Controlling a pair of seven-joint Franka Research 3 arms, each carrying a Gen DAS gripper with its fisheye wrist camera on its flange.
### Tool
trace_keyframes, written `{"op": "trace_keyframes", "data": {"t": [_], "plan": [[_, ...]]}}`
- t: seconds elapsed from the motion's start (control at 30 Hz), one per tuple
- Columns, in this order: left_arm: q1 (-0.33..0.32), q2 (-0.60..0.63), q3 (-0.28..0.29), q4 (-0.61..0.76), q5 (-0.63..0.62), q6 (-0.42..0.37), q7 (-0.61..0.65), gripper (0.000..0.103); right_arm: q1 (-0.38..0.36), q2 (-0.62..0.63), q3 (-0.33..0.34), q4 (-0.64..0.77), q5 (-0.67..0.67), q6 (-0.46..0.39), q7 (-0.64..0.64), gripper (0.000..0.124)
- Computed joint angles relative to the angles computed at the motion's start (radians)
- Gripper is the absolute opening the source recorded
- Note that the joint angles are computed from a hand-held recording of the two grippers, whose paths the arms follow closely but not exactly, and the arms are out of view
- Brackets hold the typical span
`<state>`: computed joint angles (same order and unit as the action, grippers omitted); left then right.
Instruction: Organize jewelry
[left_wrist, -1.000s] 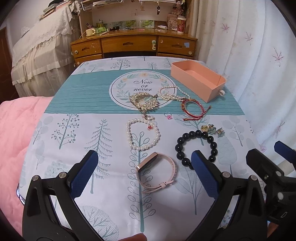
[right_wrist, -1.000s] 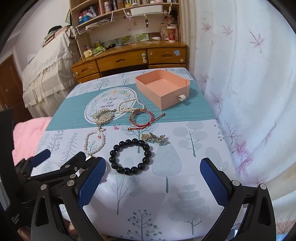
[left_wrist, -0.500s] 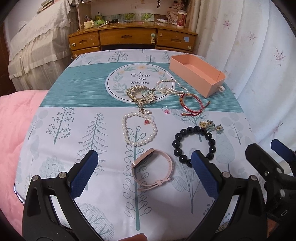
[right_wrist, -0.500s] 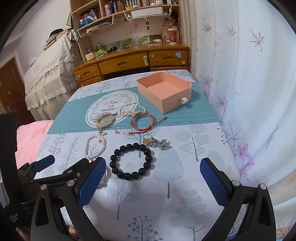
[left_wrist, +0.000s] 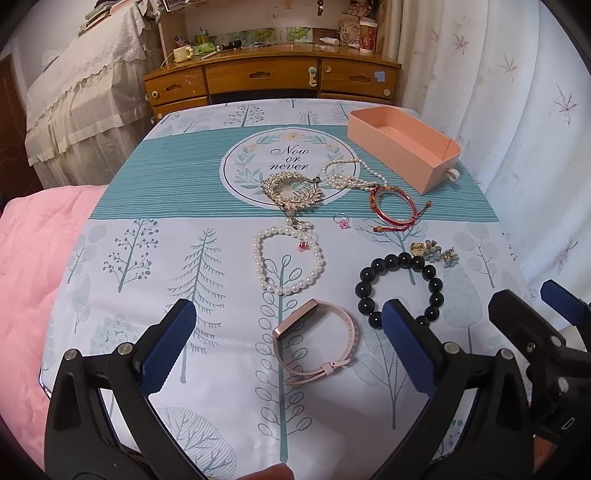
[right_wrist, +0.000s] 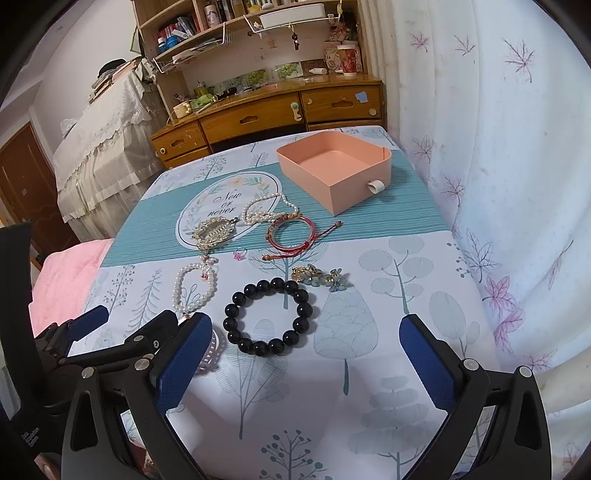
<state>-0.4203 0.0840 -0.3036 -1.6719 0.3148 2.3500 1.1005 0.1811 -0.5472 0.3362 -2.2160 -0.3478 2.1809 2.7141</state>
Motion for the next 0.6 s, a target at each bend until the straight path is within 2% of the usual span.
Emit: {"op": "trace_keyframes", "data": {"t": [0.2, 0.47, 0.6], "plan": [[-0.003, 0.03, 0.002, 0.036, 0.002, -0.038, 0.006, 0.1, 0.004, 0.019, -0.015, -0.004, 0.01, 0.018, -0.015, 0.103], [-0.001, 0.049, 0.006, 0.055, -0.013, -0.045, 0.019, 0.1, 0.007, 0.049, -0.035, 0.0, 0.022, 0.055, -0.052, 0.103], [0.02, 0.071, 0.0, 0.084, -0.118, -0.076, 0.118, 0.1, 0.009, 0.056, -0.045, 0.0, 0.023, 0.065, -0.078, 0.103]]}}
